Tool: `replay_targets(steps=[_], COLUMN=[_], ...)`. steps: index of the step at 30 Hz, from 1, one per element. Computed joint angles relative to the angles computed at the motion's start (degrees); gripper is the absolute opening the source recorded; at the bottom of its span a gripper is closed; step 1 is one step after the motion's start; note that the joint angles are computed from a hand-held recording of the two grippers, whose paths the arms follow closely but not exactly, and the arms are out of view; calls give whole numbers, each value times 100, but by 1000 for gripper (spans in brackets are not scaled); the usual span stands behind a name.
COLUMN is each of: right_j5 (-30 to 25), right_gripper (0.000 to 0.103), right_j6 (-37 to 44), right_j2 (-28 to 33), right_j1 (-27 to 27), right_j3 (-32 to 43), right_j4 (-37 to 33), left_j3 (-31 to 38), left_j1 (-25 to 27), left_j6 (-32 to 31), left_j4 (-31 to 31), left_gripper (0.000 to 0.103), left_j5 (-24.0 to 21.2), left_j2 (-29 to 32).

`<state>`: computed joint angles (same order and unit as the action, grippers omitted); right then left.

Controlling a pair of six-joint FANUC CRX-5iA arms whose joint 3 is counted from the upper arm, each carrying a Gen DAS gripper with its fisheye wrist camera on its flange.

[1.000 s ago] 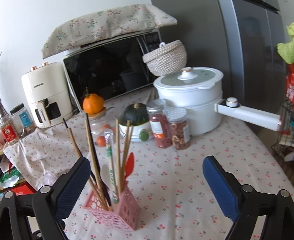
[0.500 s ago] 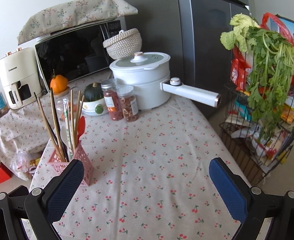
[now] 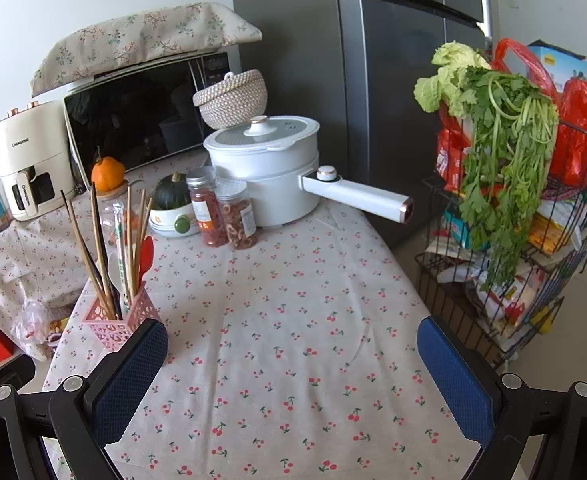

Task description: Organize utensils

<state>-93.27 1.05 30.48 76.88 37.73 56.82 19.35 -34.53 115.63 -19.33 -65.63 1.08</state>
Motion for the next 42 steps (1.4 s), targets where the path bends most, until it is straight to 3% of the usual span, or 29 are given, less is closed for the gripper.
replay_targets(steps=[42], right_j5=[98], right_gripper=[103], right_j6=[364], right_j2=[428], right_j1=[-86], right_j3=[677], right_j4=[-218], left_j3=[-40], left_j1=[13], left_j6=[314], left_j4=[-144], left_gripper=[103], left_j5=[-46], left_j2=[-54])
